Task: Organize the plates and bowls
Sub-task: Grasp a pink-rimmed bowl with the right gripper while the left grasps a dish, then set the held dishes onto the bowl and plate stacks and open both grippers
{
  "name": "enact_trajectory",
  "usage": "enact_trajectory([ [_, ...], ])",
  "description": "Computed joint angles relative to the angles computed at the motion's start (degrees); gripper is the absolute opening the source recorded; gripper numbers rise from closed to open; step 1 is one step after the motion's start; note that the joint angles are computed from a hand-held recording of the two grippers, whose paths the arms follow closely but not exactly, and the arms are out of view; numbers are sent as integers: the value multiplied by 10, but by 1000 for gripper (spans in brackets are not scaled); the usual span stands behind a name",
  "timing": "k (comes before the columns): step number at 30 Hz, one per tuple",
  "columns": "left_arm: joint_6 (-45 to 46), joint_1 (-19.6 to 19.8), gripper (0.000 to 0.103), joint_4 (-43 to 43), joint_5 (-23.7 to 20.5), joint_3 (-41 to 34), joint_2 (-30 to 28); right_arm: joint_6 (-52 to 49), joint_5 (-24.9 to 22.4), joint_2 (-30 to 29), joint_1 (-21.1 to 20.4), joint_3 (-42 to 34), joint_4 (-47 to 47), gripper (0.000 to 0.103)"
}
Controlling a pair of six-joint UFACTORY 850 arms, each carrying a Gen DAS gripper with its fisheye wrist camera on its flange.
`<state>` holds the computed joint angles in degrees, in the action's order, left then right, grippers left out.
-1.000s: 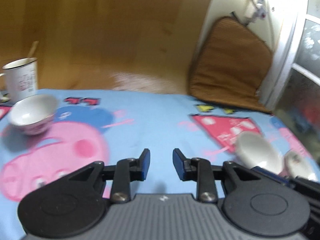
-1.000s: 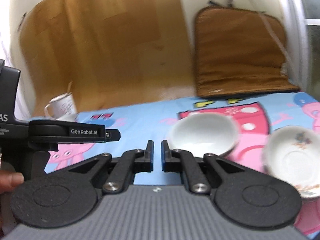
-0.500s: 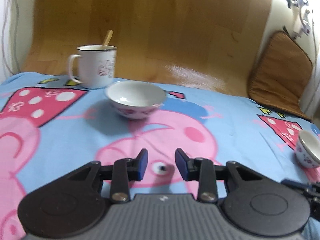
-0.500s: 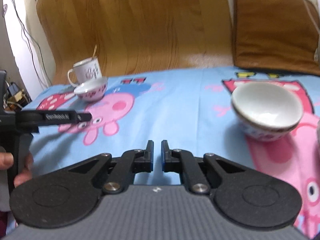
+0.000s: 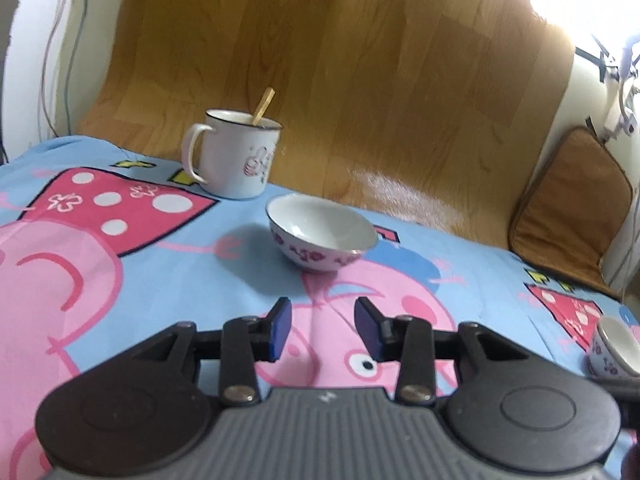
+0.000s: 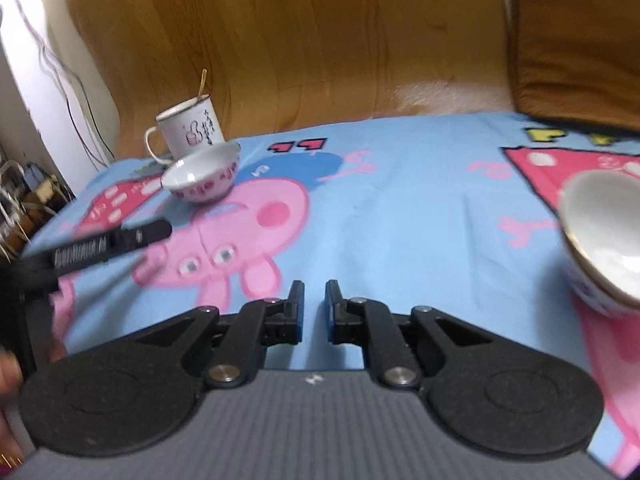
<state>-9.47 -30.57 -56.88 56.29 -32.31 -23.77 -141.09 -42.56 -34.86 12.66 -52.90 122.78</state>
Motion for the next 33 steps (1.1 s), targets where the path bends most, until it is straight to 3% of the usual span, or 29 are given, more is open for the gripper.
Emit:
enact_trajectory([
  [6,5,-9,36,-64,36,0,-3,125,21,-18,46,-78,-39,17],
  [9,-8,-4,36,-75,39,2,-2,190,22,-33,67,-119,-65,36],
  [18,-14,-1,37,-89,37,1,-2,350,123,-102,130,-230,-151,36],
  [19,-17,1,37,-87,35,1,-2,363,131,-109,132,-238,-163,30],
  [21,-22,4,37,-84,32,3,-1,350,128,-110,131,-235,-155,14],
  [30,-57,8,45,-51,41,16,7,388,54,-68,69,-162,-240,10],
  [33,-124,12,45,69,76,44,15,387,23,-50,35,-129,-273,10],
])
